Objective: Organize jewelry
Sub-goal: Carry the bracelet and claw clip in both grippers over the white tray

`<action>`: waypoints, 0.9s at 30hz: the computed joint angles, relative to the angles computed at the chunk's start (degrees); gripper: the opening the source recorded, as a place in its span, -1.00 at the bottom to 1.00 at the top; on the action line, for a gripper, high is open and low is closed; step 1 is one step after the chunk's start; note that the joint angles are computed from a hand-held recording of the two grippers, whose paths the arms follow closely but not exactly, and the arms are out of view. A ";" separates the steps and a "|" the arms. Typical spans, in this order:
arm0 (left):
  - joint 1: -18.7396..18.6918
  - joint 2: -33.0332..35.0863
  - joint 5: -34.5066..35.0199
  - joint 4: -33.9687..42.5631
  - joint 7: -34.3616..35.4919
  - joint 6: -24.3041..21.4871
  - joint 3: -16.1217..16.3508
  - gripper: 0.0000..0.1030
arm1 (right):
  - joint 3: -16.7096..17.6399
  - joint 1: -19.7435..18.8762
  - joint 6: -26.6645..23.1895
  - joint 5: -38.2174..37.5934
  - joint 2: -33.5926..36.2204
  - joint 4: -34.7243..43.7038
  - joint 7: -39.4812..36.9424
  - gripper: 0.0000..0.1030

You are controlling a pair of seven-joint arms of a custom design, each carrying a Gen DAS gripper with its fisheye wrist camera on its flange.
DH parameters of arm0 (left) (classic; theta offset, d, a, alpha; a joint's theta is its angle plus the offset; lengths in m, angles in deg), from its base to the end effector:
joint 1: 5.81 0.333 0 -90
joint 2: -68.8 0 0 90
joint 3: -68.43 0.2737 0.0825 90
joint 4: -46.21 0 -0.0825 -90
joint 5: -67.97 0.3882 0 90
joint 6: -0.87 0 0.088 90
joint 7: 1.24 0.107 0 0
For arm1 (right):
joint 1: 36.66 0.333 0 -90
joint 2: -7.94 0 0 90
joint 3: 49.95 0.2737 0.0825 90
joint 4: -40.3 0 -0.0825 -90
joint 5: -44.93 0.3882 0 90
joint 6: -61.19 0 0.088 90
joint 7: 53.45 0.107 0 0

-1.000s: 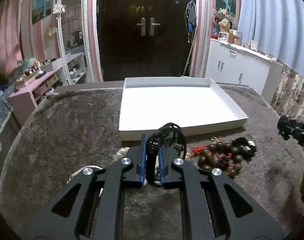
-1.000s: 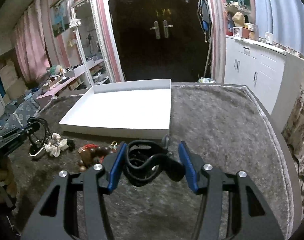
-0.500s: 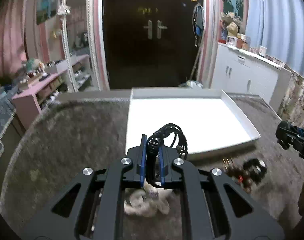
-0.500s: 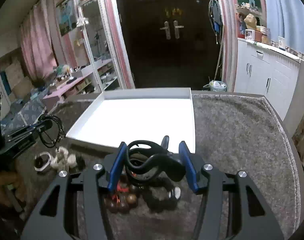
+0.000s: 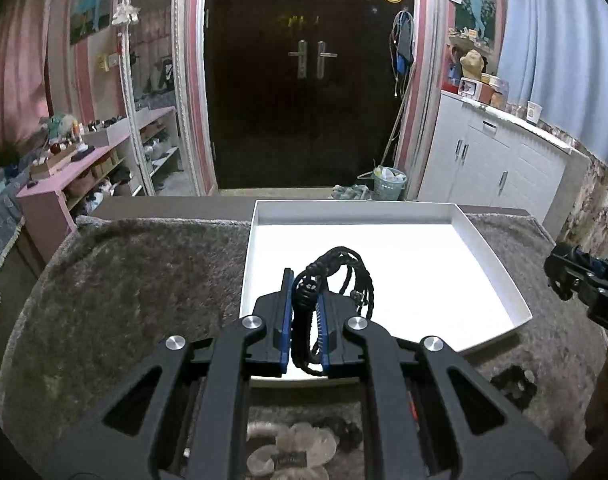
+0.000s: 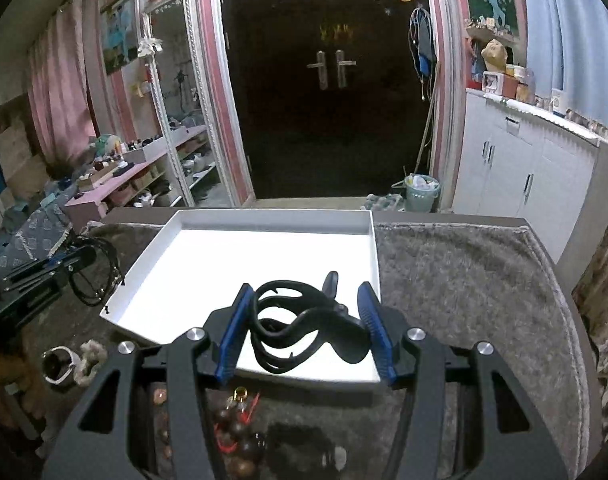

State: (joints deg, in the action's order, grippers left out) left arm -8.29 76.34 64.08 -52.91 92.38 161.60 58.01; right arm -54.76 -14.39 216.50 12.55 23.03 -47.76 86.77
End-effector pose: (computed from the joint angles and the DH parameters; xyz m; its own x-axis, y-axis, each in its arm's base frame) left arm 0.6368 -0.1357 0.5709 -0.2387 -0.9704 0.0376 -0.5744 0.1099 -0.8111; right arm 0.6453 0.2302 0.5665 -0.0735 -0.9863 -0.1478 -0.5398 0.1640 -0.8256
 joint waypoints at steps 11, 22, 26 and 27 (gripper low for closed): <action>-0.94 11.19 6.53 11.23 -6.11 -3.42 0.12 -0.84 | -1.89 -0.02 -4.40 8.97 12.11 14.24 -6.91 0.04; -0.50 17.25 7.68 16.94 -5.71 -7.40 -0.99 -0.84 | -2.59 0.65 -9.53 13.37 19.15 21.89 -11.51 0.04; -1.30 18.45 9.00 18.30 -7.40 -8.86 -0.02 -0.84 | -2.43 0.32 -10.69 15.39 19.62 22.04 -12.69 0.04; -1.34 18.85 9.09 18.88 -7.47 -9.71 -0.04 -0.84 | -2.42 0.28 -10.79 15.73 19.59 21.86 -12.80 0.04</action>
State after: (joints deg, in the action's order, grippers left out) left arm -9.63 95.19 73.17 -34.02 84.90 151.89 57.97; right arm -57.19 -14.11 205.71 28.29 42.62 -25.90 73.96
